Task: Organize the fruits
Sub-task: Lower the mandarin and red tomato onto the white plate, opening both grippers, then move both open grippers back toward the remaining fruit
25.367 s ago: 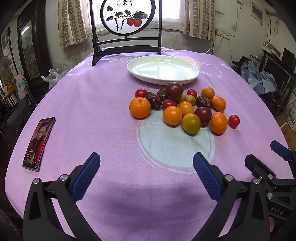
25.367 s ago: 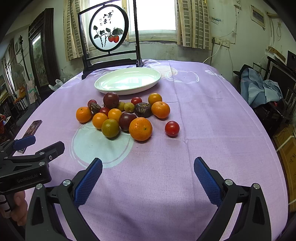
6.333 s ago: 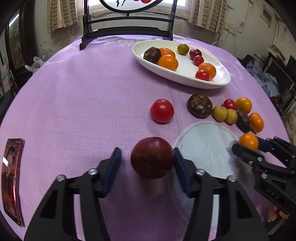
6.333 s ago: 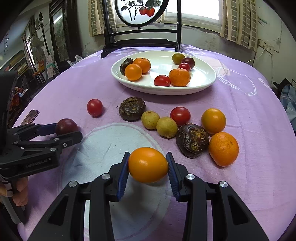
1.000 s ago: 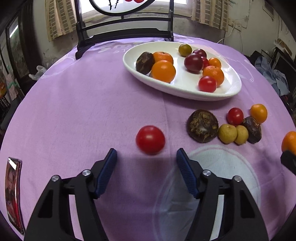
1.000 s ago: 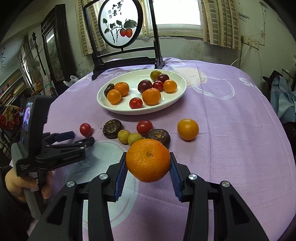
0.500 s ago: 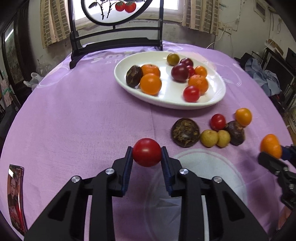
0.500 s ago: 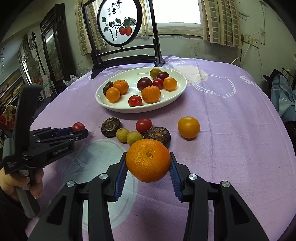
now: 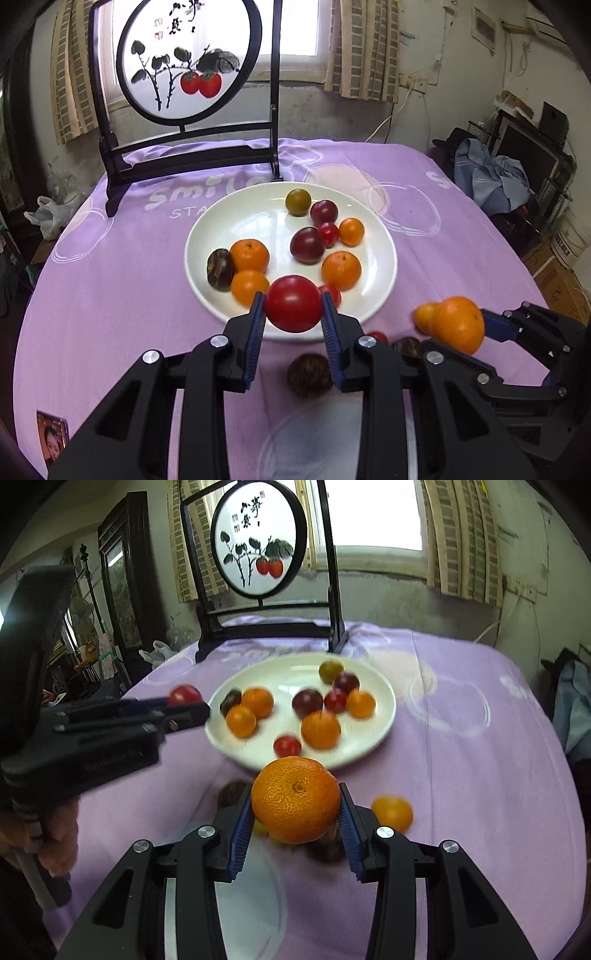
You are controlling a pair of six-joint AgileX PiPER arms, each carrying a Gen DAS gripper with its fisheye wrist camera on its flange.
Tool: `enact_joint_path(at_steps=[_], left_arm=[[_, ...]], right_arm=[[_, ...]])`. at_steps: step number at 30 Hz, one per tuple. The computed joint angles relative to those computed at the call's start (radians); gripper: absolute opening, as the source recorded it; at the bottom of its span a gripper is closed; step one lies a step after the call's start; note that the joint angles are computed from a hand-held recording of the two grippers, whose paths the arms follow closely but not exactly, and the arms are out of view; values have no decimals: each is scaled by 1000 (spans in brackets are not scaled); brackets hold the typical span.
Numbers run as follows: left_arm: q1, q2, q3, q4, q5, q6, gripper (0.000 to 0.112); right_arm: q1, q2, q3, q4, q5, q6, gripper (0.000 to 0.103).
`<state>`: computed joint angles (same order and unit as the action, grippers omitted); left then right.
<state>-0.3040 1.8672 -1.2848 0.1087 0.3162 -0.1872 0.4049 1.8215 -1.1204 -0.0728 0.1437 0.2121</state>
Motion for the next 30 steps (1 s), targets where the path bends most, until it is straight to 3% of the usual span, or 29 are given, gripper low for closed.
enact_joint_path(at_steps=[2, 7, 11, 13, 17, 19, 21, 23, 25, 30], left_arm=[[10, 82, -109, -61, 54, 45, 29], [20, 245, -311, -81, 154, 46, 29], [11, 330, -417, -45, 194, 22, 29], [7, 369, -476, -30, 223, 7, 29], [3, 441, -588, -17, 277, -22, 31], [-2, 468, -631, 15, 302, -72, 39], [-2, 463, -624, 42, 300, -123, 60], [5, 429, -567, 39, 257, -134, 70], [4, 387, -501, 58, 212, -147, 75], [-6, 273, -340, 103, 133, -170, 86]], right_arm=[[-9, 49, -74, -73, 19, 55, 44], [-63, 201, -283, 82, 120, -83, 44], [-87, 303, -414, 76, 189, -81, 44], [-94, 338, -460, 67, 214, -69, 44], [-124, 381, -517, 208, 239, -174, 46], [-134, 388, -525, 219, 239, -154, 53], [-149, 382, -514, 264, 233, -174, 57], [-160, 363, -484, 335, 221, -233, 60], [-161, 336, -447, 346, 206, -240, 62], [-169, 243, -307, 539, 156, -411, 66]])
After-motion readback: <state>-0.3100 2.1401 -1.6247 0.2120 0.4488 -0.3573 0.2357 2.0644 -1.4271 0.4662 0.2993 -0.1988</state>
